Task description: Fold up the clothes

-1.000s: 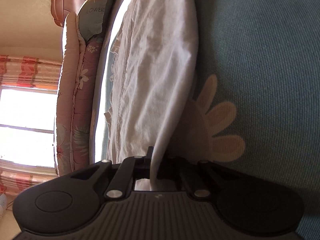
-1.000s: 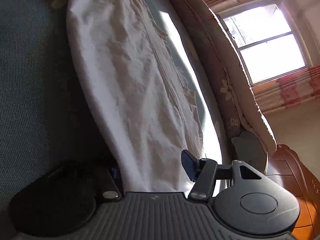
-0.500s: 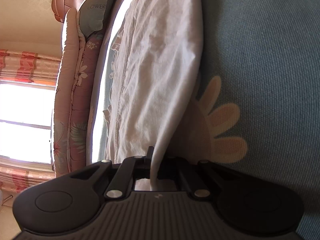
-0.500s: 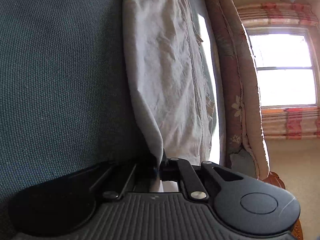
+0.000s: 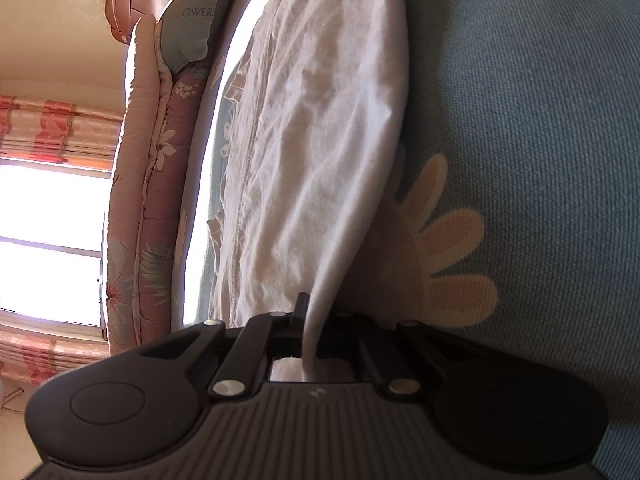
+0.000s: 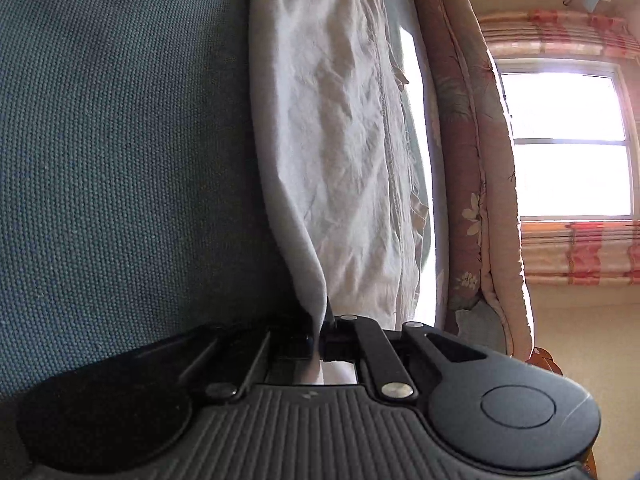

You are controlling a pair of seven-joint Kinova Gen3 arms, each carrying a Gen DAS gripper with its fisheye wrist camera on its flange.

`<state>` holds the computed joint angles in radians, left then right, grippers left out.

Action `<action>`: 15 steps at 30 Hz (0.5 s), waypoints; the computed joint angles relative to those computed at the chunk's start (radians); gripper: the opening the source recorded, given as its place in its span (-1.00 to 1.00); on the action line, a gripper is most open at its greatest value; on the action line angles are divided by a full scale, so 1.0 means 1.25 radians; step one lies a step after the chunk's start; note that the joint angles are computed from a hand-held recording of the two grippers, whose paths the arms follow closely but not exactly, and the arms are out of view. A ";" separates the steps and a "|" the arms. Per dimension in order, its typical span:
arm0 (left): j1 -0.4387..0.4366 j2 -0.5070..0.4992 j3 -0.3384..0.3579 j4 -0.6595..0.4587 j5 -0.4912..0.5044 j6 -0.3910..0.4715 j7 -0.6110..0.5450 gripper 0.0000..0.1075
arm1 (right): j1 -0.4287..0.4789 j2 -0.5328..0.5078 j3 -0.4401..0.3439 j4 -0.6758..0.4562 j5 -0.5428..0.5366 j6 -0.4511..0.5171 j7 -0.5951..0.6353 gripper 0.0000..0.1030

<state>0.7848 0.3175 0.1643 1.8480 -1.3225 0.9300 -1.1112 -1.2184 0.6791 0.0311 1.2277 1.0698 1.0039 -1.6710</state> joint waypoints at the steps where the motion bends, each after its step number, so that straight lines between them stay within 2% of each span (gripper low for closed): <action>1: -0.003 -0.001 0.001 -0.006 0.008 0.000 -0.011 -1.00 | 0.006 0.002 -0.004 -0.013 -0.013 0.005 0.005 -0.88; 9: -0.009 -0.023 0.002 -0.022 0.031 0.002 -0.046 -1.00 | 0.042 0.008 -0.005 -0.098 -0.107 0.018 0.075 -0.89; 15: -0.010 -0.051 0.017 -0.014 0.048 0.005 -0.063 -1.00 | 0.039 -0.017 -0.002 -0.090 -0.131 0.014 0.074 -0.89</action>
